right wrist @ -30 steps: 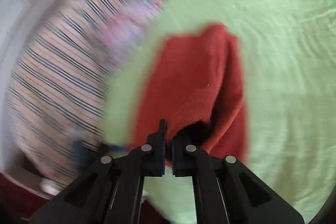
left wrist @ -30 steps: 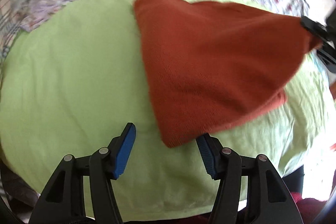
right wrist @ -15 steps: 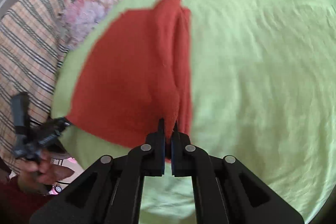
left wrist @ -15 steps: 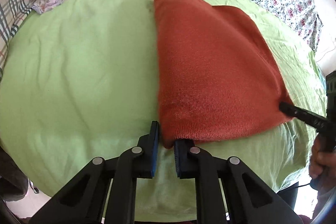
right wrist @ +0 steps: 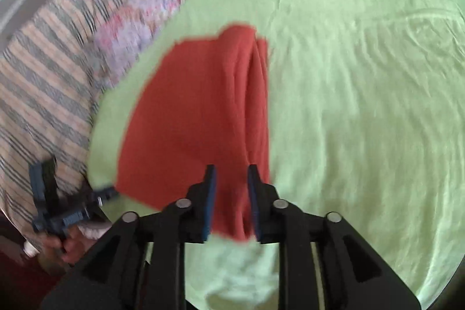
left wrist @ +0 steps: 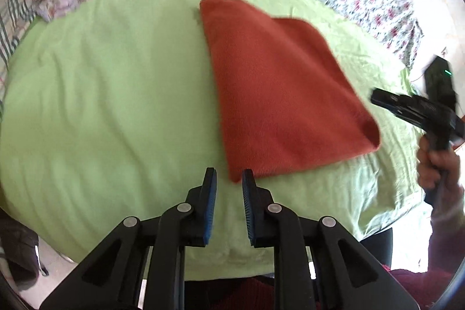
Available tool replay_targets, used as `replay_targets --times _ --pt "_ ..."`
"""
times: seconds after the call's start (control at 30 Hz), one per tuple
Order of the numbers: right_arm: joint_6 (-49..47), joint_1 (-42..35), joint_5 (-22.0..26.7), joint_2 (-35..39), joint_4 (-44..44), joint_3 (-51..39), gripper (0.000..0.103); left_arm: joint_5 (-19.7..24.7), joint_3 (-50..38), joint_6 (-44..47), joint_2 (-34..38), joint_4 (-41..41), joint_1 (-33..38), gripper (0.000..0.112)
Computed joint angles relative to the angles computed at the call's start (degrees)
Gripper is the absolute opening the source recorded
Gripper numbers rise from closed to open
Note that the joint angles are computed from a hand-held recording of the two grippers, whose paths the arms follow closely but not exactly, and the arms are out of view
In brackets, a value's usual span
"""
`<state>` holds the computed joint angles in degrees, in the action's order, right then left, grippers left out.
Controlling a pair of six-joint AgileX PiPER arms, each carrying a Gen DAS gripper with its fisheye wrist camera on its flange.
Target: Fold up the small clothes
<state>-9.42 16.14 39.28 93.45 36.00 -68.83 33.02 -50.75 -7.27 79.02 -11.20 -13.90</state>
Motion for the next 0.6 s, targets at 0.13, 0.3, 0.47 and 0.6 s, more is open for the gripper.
replay_targets --times 0.13,0.3,0.47,0.6 --pt "5.4 2.5 0.2 9.7 -4.3 -12.1 0.025 -0.3 -3.8 -0.2 1.2 1.5 0.0 0.021" --pt "10.2 2.9 4.0 20.5 -8.1 -25.6 0.025 0.9 -10.5 -7.4 9.5 9.6 -2.3 0.031" --pt "11.6 3.5 5.0 22.1 -11.3 -30.2 0.011 1.9 -12.9 -12.8 13.5 15.5 -4.6 0.032" --pt "16.7 6.2 4.4 22.2 -22.3 -32.2 0.010 1.3 -12.7 -12.0 14.3 13.9 -4.6 0.032"
